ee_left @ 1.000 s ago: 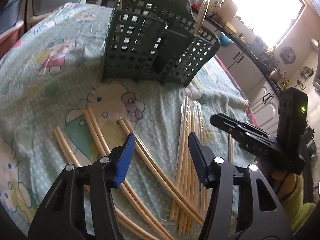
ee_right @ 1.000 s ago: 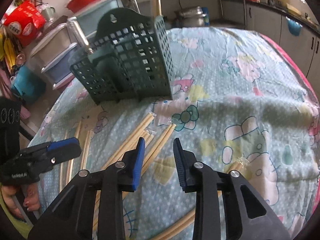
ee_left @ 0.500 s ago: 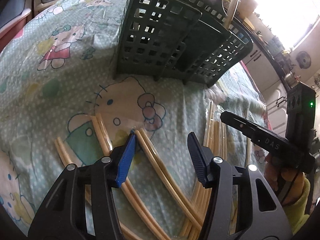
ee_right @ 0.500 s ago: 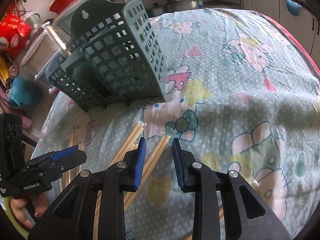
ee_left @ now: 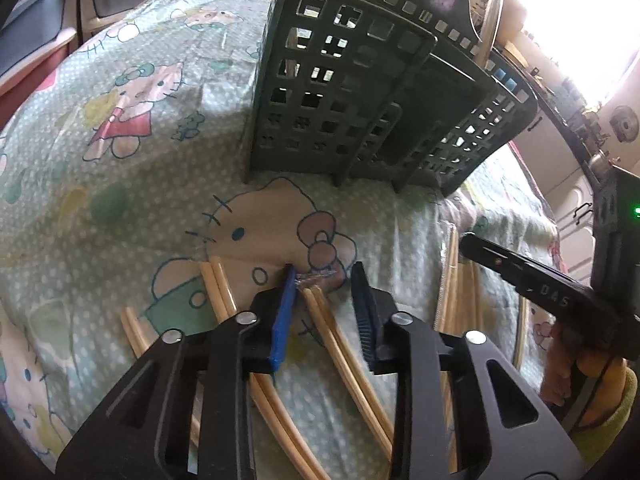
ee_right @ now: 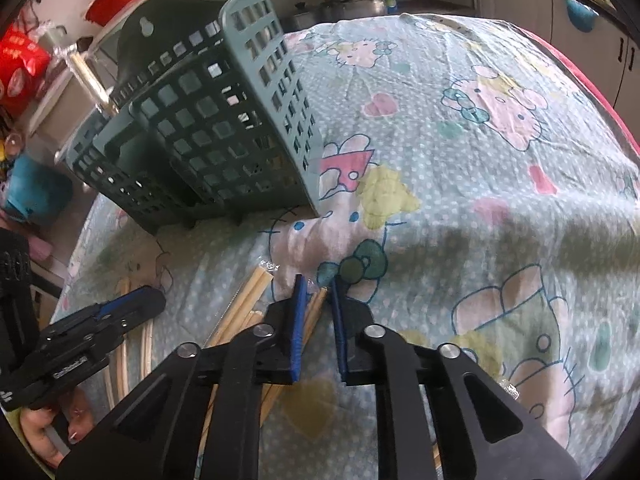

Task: Organize utensils
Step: 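Move both tools to the loose chopsticks and close each on one chopstick, then lift the held chopsticks with both tools and carry them above the caddy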

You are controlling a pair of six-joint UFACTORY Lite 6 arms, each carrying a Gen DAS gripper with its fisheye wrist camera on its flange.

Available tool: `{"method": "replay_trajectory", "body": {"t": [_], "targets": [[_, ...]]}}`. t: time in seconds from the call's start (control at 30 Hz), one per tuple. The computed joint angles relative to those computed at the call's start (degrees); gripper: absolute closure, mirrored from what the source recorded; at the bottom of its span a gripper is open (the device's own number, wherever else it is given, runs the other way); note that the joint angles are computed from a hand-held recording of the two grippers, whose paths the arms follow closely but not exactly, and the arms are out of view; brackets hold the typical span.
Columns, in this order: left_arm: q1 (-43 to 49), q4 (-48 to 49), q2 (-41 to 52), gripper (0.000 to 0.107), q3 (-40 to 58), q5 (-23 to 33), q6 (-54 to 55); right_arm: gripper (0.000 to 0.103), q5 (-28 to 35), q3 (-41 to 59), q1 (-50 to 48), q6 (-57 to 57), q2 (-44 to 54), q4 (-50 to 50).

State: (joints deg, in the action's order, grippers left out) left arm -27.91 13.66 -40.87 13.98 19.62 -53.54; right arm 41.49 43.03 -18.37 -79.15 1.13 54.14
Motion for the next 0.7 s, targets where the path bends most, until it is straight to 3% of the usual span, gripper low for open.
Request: {"method": "replay_trajectory", "body": {"t": [0.27,0.43,0.7], "targets": [[4.6,-9.3,-1.8,0.097,-1.1,-0.8,11.7,0.095,8.5,-0.1,-7.8,-2.1,-1.5,0.4],[10.0,-27.7,-7.7,0.102,-3.0,0.8,31.5,0.095,15.1,1.0,-13.0,-2.9,-1.4,0.2],[8.8,-26.9,-15.1,0.102,-1.7,5.5,30.8,0.095,21.6,3.7,-16.9,-1.6,0.5,-0.6]]}}
